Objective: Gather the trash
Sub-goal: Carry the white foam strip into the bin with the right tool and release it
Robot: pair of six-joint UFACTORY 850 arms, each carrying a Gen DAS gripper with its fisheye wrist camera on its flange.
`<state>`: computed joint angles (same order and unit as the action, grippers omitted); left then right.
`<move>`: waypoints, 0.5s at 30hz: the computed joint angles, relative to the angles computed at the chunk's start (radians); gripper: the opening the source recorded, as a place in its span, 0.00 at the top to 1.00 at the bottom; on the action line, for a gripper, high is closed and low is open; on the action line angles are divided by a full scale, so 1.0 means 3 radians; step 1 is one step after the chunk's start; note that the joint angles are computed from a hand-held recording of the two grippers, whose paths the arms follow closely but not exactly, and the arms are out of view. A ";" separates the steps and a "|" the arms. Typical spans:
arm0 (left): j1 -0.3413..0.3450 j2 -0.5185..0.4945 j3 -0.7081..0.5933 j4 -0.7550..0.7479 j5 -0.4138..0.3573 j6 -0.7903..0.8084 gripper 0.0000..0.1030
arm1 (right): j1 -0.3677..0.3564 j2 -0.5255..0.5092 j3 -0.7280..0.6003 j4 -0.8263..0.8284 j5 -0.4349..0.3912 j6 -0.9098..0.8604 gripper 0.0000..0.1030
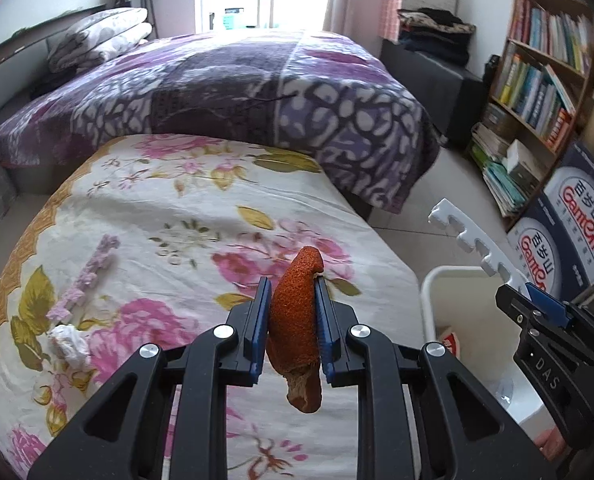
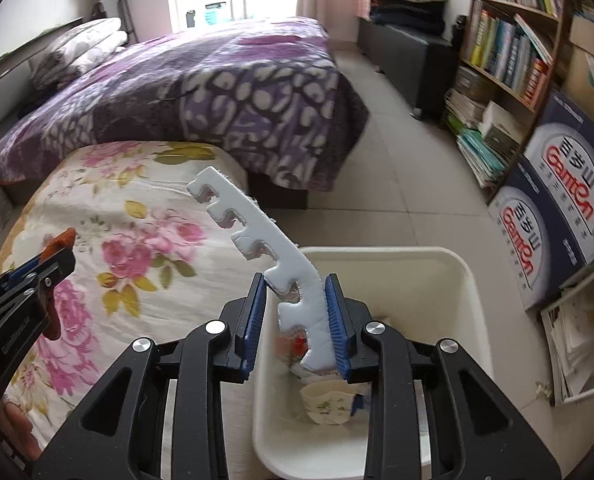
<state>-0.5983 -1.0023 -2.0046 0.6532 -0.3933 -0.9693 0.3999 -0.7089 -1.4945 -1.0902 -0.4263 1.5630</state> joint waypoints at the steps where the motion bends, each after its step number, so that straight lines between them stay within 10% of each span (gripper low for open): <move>1: -0.0012 -0.0018 -0.0029 -0.0029 -0.0005 0.0041 0.79 | -0.0019 0.0014 0.0029 0.0027 -0.0013 0.0001 0.72; 15: -0.0196 -0.0301 -0.0489 -0.0704 -0.0087 0.0887 0.79 | -0.0240 0.0134 0.0248 0.0533 -0.0279 -0.0126 0.65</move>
